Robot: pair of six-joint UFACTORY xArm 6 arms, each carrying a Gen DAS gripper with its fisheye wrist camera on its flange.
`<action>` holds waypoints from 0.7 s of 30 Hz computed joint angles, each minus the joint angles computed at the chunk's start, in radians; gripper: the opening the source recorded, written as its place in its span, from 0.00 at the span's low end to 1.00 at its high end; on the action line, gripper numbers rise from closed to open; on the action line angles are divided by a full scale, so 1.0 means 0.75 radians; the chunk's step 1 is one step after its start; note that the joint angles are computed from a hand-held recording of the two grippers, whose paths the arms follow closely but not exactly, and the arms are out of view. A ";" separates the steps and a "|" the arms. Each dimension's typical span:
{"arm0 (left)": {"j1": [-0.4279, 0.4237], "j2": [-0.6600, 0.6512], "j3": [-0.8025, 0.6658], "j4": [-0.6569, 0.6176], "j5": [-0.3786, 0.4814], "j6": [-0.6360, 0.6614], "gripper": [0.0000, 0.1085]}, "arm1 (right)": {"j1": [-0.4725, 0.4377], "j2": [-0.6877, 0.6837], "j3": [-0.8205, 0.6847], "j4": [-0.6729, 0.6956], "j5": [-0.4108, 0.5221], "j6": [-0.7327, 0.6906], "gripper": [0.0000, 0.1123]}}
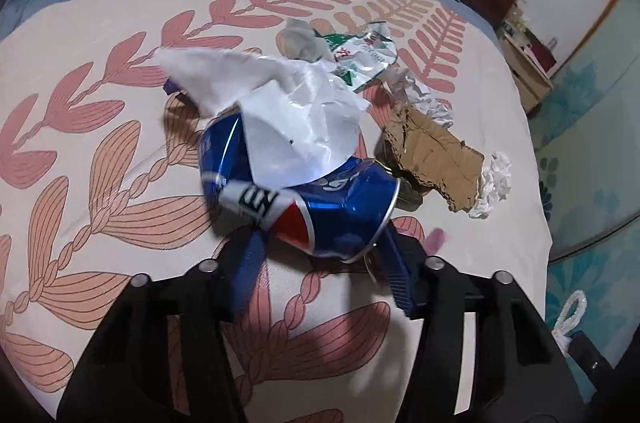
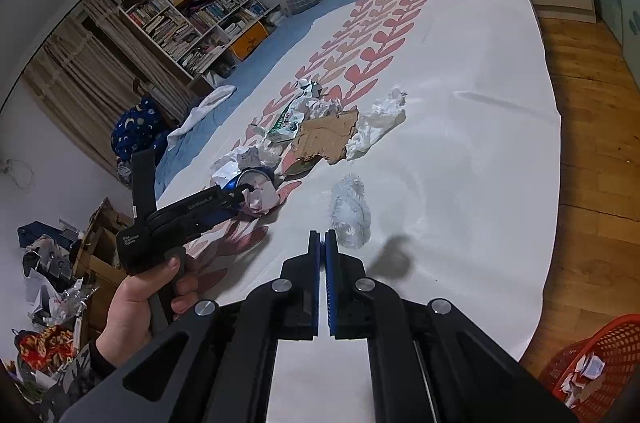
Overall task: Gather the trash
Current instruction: 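Grasp the blue Pepsi can with the left tool and lift it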
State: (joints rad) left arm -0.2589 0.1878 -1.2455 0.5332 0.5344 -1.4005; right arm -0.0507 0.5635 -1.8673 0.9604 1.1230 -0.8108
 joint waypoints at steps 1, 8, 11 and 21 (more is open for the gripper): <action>0.001 -0.015 0.018 0.024 -0.015 -0.034 0.41 | -0.001 0.001 -0.004 0.000 0.001 0.004 0.04; -0.016 -0.107 0.083 0.010 -0.005 -0.016 0.01 | -0.004 0.005 -0.014 0.015 -0.001 0.000 0.04; -0.014 -0.135 0.120 0.004 -0.036 -0.016 0.01 | -0.004 -0.006 0.001 0.025 -0.005 -0.006 0.04; -0.153 -0.263 0.089 0.193 0.050 -0.154 0.00 | -0.033 -0.120 0.129 0.068 -0.027 -0.085 0.04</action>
